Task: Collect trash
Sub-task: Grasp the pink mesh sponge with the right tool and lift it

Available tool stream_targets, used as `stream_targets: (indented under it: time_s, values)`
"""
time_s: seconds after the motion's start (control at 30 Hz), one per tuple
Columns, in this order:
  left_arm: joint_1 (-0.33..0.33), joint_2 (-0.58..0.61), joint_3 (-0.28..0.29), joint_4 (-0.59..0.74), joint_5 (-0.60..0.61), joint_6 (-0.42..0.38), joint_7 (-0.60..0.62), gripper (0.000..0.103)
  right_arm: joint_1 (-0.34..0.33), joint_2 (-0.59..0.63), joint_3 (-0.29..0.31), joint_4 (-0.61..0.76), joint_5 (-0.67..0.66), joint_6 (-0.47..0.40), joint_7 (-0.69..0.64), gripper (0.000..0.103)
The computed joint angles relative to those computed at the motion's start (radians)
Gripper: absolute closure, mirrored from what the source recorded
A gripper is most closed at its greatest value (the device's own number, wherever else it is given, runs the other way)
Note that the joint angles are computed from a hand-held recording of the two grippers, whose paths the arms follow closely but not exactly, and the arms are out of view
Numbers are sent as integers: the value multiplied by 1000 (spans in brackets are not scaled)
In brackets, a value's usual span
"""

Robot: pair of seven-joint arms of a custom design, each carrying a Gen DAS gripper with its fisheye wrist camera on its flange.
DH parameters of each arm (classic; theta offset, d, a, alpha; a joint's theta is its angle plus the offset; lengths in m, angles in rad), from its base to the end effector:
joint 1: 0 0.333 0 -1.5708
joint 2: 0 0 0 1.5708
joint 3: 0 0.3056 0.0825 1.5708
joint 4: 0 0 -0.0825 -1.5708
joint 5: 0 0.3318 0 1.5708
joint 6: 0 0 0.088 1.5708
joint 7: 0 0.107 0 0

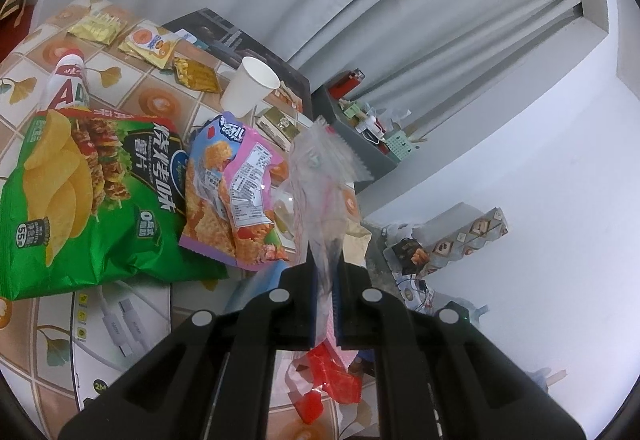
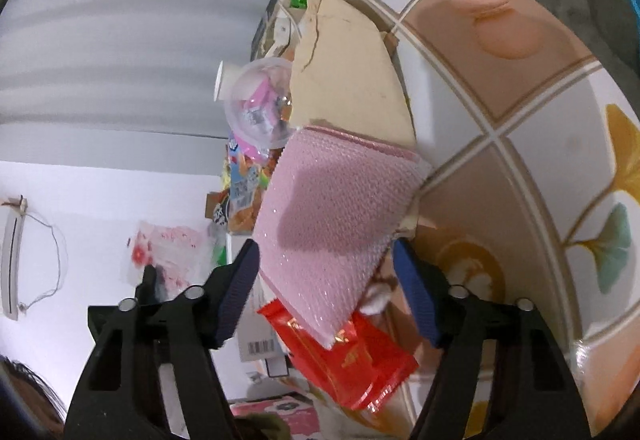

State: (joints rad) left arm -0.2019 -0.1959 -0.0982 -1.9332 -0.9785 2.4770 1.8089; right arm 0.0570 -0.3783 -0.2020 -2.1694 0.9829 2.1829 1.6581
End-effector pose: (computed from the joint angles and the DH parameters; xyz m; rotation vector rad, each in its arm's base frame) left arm 0.4765 -0.1500 0.6536 1.8529 -1.8116 1.5215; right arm 0.4310 -0.0460 0.6048 -0.9326 1.9476 0.5039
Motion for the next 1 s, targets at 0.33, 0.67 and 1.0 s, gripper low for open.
stream_targets:
  time_s: [0.33,0.67,1.0]
  values:
    - [1,-9,3,-10,3,2,0,98,0,-26,-17,-54,67,6,-24,67]
    - [-5,-46,6,-25,42,28,-28,98,10,-52,-45,-76,224,-8,-111,72]
    - [-35,-82,6,-3,115,25,-63,97,-3,-82,-76,-85,412,-5,-241,73]
